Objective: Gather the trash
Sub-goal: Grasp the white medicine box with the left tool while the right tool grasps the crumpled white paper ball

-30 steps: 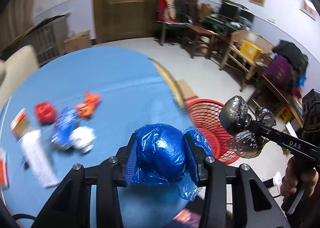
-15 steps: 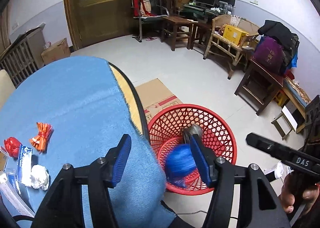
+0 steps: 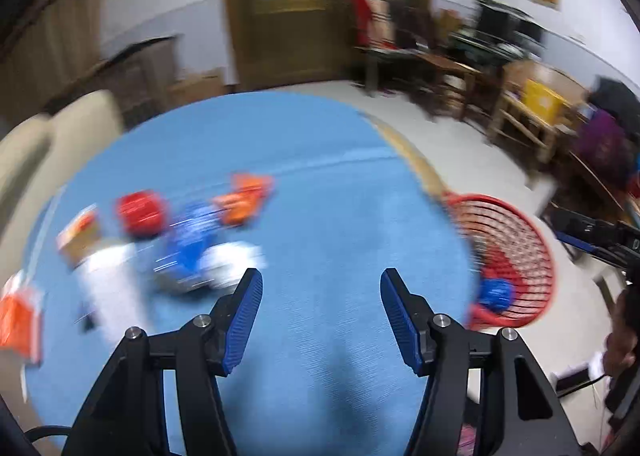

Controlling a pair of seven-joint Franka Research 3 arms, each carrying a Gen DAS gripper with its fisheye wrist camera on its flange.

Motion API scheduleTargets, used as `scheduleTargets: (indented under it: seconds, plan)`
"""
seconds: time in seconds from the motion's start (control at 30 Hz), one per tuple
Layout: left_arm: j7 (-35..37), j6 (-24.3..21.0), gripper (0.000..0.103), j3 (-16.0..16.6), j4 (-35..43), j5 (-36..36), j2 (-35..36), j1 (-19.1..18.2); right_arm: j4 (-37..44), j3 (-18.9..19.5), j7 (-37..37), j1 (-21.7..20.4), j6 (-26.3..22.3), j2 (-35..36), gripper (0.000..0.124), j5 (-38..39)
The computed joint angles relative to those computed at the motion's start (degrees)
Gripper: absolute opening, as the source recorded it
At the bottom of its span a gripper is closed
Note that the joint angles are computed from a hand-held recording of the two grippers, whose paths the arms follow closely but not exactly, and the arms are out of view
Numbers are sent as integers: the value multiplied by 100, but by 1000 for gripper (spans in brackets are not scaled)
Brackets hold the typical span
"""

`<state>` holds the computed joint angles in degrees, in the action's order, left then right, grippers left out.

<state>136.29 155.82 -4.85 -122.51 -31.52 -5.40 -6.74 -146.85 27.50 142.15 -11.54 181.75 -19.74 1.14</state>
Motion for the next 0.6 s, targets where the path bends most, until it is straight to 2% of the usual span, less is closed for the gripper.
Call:
scheduleTargets:
  seconds: [0.07, 0.13, 0.17, 0.23, 0.3, 0.47, 0.6]
  plan:
    - [-246, 319, 63, 112, -66, 149, 7, 182, 412, -10, -144, 126, -45, 429, 67, -113]
    - [-1020, 559, 68, 153, -19, 759, 131, 446, 937, -180, -340, 426, -137, 973, 67, -242]
    - [-1475, 605, 75, 192, 78, 1049, 252, 590, 1209, -385, -555, 714, -174, 1263, 67, -176]
    - [-2037, 593, 75, 216, 254, 1392, 450, 769, 1791, -603, -939, 1101, -406, 1765, 66, -55]
    - [-2514, 459, 75, 218, 471, 1644, 654, 933, 2396, -681, -1219, 1311, -679, 2272, 65, -73]
    - [-2503, 265, 75, 67, 618, 1448, 856, 1191, 4015, -785, -2156, 1836, -1569, 3479, 65, -304]
    - [-2367, 21, 75, -54, 771, 1259, 990, 1293, 4897, -1048, -2595, 2281, -2009, 4159, 65, -367]
